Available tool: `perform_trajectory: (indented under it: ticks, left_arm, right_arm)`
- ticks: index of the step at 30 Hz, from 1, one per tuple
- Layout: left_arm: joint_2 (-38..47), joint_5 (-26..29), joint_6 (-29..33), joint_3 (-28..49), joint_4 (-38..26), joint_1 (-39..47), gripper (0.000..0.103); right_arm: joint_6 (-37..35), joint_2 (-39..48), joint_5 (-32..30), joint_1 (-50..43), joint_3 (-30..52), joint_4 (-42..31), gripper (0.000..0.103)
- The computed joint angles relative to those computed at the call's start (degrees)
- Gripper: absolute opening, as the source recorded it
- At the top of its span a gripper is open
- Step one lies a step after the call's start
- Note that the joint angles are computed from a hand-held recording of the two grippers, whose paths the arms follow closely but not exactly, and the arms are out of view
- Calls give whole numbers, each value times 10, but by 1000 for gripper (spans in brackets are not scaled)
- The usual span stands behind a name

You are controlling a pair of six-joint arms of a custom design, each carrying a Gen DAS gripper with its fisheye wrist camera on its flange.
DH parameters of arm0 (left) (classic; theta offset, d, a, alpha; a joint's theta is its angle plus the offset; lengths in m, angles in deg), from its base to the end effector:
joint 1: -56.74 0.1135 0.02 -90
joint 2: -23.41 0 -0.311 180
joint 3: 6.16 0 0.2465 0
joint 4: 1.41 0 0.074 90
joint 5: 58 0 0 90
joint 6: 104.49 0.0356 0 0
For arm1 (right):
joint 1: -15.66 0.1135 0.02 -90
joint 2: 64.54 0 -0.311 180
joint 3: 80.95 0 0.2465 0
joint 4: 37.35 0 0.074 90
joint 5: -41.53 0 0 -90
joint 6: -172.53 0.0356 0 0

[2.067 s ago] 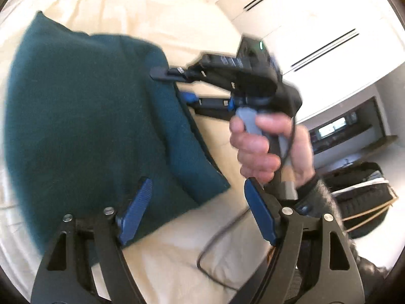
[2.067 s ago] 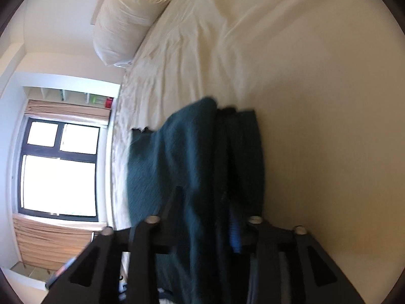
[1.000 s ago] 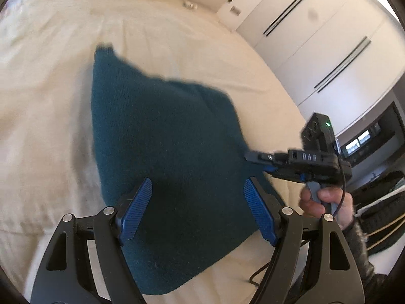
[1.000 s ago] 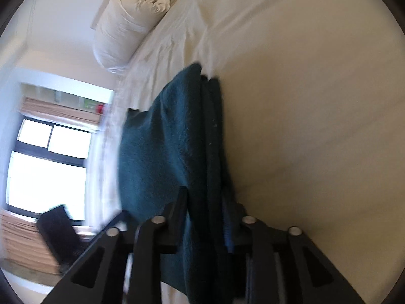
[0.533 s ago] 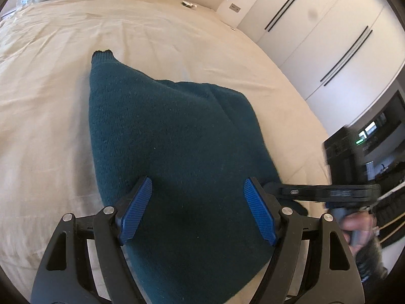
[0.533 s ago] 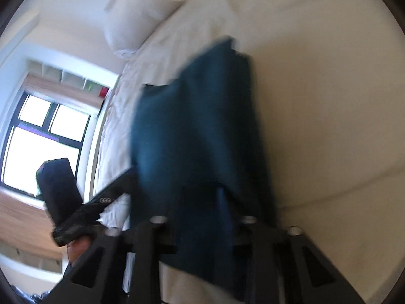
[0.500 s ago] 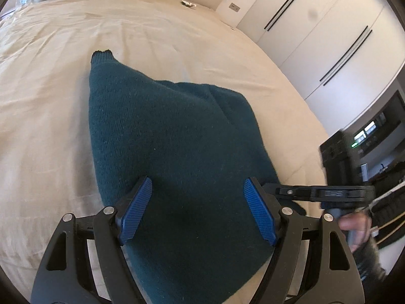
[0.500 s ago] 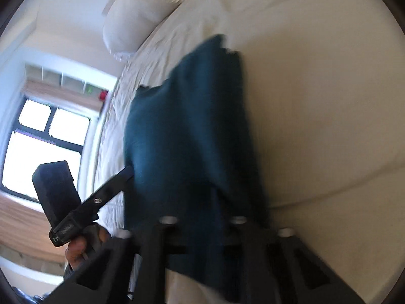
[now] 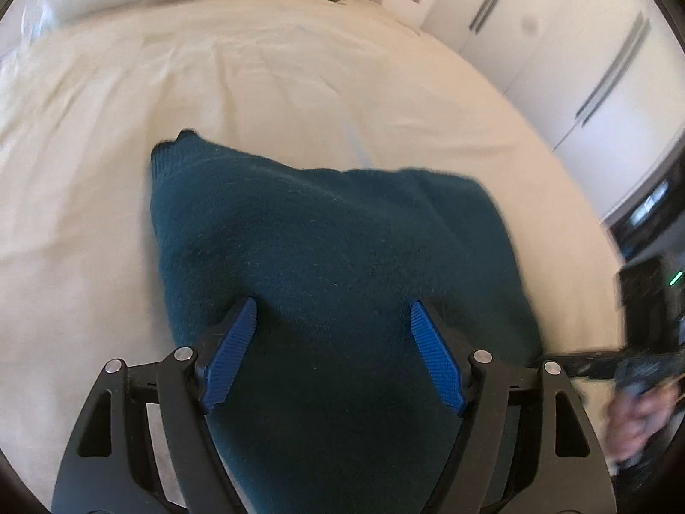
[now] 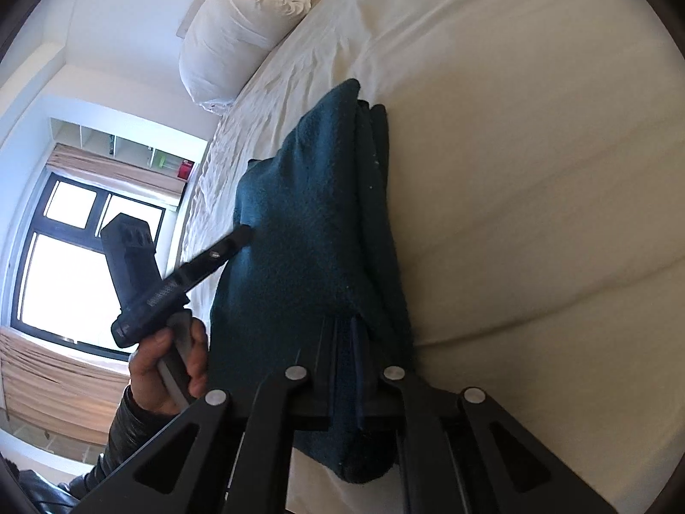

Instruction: Fold small clothes

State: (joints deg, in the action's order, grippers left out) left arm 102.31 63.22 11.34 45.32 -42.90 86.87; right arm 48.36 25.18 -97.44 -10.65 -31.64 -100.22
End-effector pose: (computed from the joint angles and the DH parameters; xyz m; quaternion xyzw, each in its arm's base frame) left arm 0.1965 0.0927 0.2077 0.0137 0.9480 -0.1509 0.2798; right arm 0.1767 -0.0574 0.1699 -0.0141 0.9051 0.4087 0.1164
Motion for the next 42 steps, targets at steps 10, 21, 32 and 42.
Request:
perform_trajectory:
  ticks: [10,21,32,42]
  left_arm:
    - [-57,105,21,31,-93,156,87]
    - [92,104,88,11,-155,189,85]
    - [116,76,-2,56,-195,87,45]
    - [16,60,-20,62,-240,60,33]
  right_arm:
    - [72,-56,-26,12,55,3,80]
    - [180,34,42,129,51,139,80]
    - [228,79,42,185,74,133,39]
    - [300,-47,98,239,73,113,24]
